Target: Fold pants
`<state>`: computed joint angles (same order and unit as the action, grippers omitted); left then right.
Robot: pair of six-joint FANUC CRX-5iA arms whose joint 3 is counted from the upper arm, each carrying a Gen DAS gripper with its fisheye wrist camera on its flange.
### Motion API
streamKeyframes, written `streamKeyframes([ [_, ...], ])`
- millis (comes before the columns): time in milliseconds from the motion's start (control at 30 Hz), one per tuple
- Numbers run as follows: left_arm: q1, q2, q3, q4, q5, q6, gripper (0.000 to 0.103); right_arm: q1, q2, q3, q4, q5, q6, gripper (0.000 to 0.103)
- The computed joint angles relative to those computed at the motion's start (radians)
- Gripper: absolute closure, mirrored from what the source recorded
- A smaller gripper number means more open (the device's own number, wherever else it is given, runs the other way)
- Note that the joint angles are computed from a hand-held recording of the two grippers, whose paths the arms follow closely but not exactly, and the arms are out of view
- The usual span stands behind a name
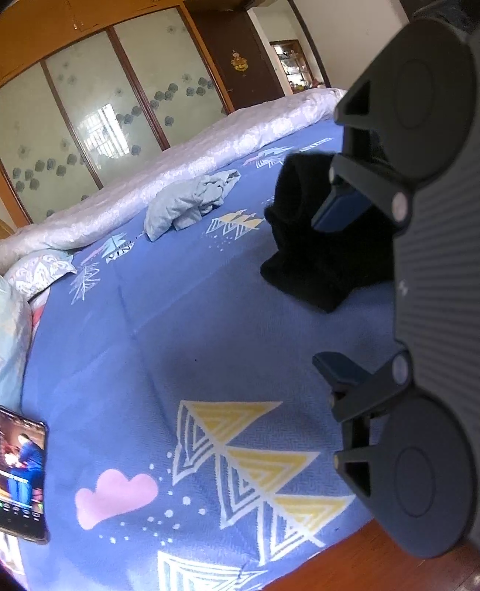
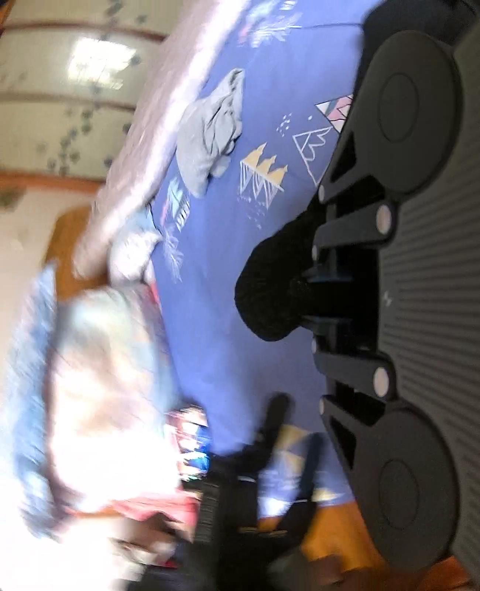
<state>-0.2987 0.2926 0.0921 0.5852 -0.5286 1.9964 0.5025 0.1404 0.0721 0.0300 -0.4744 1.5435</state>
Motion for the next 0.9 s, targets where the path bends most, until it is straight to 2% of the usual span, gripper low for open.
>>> streamKeyframes([
  [33, 0.001, 0.003, -0.005, 0.014, 0.004, -0.003, 0.029, 0.004, 0.009, -0.009, 0.051, 0.008, -0.051, 0.084],
  [67, 0.003, 0.005, -0.009, 0.018, 0.004, 0.009, 0.029, 0.007, 0.035, 0.014, 0.074, -0.026, -0.056, 0.084],
  [100, 0.004, 0.007, -0.011, 0.022, 0.005, 0.016, 0.029, 0.008, 0.068, 0.068, 0.044, -0.103, -0.024, 0.082],
  [133, 0.005, 0.007, -0.015, 0.027, 0.005, 0.016, 0.029, -0.002, 0.119, 0.163, -0.038, -0.230, 0.049, 0.077],
  [167, 0.005, 0.006, -0.019, 0.031, 0.004, 0.014, 0.029, -0.006, 0.162, 0.216, -0.079, -0.304, 0.075, 0.077],
  [200, 0.006, 0.005, -0.021, 0.031, 0.003, 0.013, 0.029, -0.003, 0.173, 0.227, -0.068, -0.327, 0.067, 0.077],
  [233, 0.006, 0.001, -0.024, 0.030, 0.007, 0.011, 0.029, 0.007, 0.159, 0.201, -0.042, -0.296, 0.047, 0.076],
  [300, 0.008, -0.005, -0.031, 0.025, 0.012, 0.019, 0.029, 0.016, 0.150, 0.199, -0.020, -0.297, 0.034, 0.071],
  [333, 0.010, -0.003, -0.031, 0.028, 0.011, 0.022, 0.029, 0.017, 0.136, 0.190, -0.020, -0.286, 0.041, 0.055],
  [367, 0.010, -0.001, -0.032, 0.036, 0.010, 0.019, 0.029, 0.013, 0.123, 0.185, -0.046, -0.269, 0.078, 0.028],
  [400, 0.010, 0.002, -0.030, 0.039, 0.006, 0.014, 0.029, 0.008, 0.110, 0.179, -0.075, -0.264, 0.122, 0.019],
  [433, 0.010, 0.006, -0.022, 0.030, -0.003, 0.019, 0.029, 0.013, 0.110, 0.173, -0.064, -0.253, 0.143, 0.018],
  [500, 0.008, 0.012, -0.011, 0.021, -0.021, 0.025, 0.029, 0.050, 0.141, 0.163, 0.065, -0.267, 0.108, 0.020],
  [533, 0.007, 0.016, -0.002, 0.017, -0.029, 0.030, 0.029, 0.060, 0.173, 0.183, 0.100, -0.312, 0.112, 0.033],
  [567, 0.006, 0.017, 0.005, 0.012, -0.036, 0.036, 0.029, 0.062, 0.183, 0.174, 0.116, -0.304, 0.120, 0.036],
  [600, 0.005, 0.017, 0.009, 0.007, -0.038, 0.038, 0.029, 0.054, 0.172, 0.150, 0.105, -0.257, 0.115, 0.043],
  [633, 0.004, 0.014, 0.012, 0.001, -0.037, 0.038, 0.029, 0.051, 0.168, 0.147, 0.117, -0.256, 0.081, 0.069],
  [667, 0.003, 0.011, 0.014, -0.008, -0.037, 0.044, 0.029, 0.041, 0.172, 0.166, 0.110, -0.274, 0.064, 0.075],
  [733, 0.003, 0.010, 0.021, -0.018, -0.038, 0.057, 0.029, -0.004, 0.169, 0.232, -0.027, -0.320, 0.074, 0.081],
  [900, -0.005, 0.023, 0.059, -0.025, -0.047, 0.074, 0.029, -0.107, 0.087, 0.247, -0.218, -0.257, 0.010, 0.083],
])
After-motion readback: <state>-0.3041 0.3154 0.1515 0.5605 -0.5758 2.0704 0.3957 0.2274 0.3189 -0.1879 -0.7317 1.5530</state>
